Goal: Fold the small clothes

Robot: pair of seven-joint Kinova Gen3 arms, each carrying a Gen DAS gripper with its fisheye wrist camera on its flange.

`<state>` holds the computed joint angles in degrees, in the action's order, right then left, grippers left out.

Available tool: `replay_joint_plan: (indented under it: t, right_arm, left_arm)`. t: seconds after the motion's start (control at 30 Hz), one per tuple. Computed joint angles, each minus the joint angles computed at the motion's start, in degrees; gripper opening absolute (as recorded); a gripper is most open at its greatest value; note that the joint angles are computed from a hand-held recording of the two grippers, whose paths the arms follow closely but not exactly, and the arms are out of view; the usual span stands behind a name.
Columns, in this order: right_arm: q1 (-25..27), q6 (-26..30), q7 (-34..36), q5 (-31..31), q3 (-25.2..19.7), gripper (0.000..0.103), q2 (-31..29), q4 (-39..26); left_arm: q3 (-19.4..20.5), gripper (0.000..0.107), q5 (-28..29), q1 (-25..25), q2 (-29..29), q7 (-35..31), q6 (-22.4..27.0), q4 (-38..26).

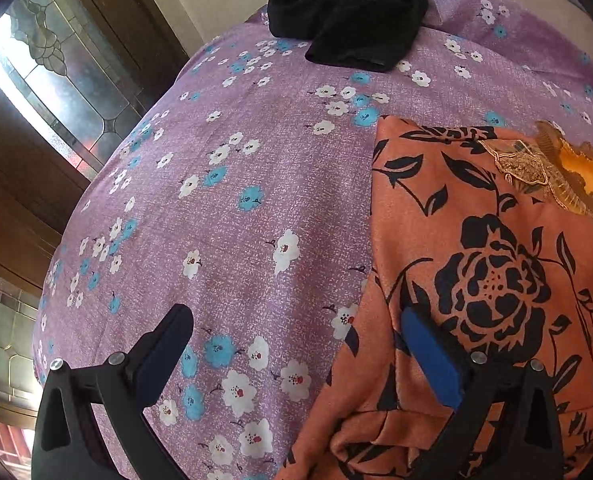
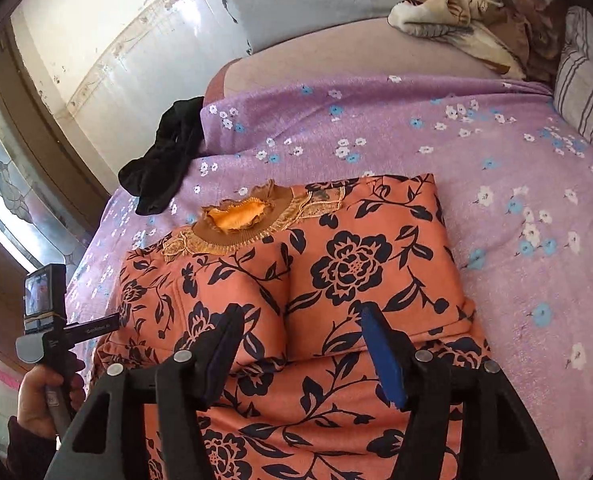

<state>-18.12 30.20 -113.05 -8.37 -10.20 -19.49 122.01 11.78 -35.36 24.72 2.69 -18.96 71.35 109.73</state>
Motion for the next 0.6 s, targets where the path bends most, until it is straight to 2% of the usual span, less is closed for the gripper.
replay_joint_plan:
  t: [0.1,0.17,0.37,0.47,0.5,0.57,0.6]
  right_arm:
    - [-7.74,-1.05,1.32,-2.85,4.38,0.071,2.42,-1.22]
    - [-13.05,-2.09,-0.99,-2.18,5.80,0.071,5.74,-2.57]
    - [-27.78,2.93,-13.92,11.09,11.21,0.072,19.57,-11.13]
    - [-35.50,5.62,-17.57,18.08,16.10,0.079,22.91,-13.53]
    - [-36.85,5.36,-19.54,20.41,16.61,0.079,23.12,-13.41]
    - [-36.37,4.05,-24.17,25.01,15.17,0.076,22.38,-11.68]
    - [-34.54,4.15,-26.08,26.69,13.26,0.062,21.95,-11.24]
  left_arm:
    - [-0.17,0.103,0.53,-0.27,-0.06,-0.13,-0.17,-0.11]
    - [-0.40,0.103,1.14,-0.66,-0.29,-0.33,-0.60,-0.10]
    - [-0.79,0.103,3.03,-2.23,-1.45,-1.90,-2.56,0.53]
    - [-0.89,0.103,4.07,-3.06,-1.79,-2.67,-3.18,0.57]
    - [-0.88,0.103,4.31,-3.27,-1.85,-2.83,-3.30,0.57]
    - [-0.82,0.103,4.57,-3.58,-2.04,-3.21,-3.48,0.61]
    - [-0.79,0.103,4.70,-3.72,-2.17,-3.35,-3.57,0.64]
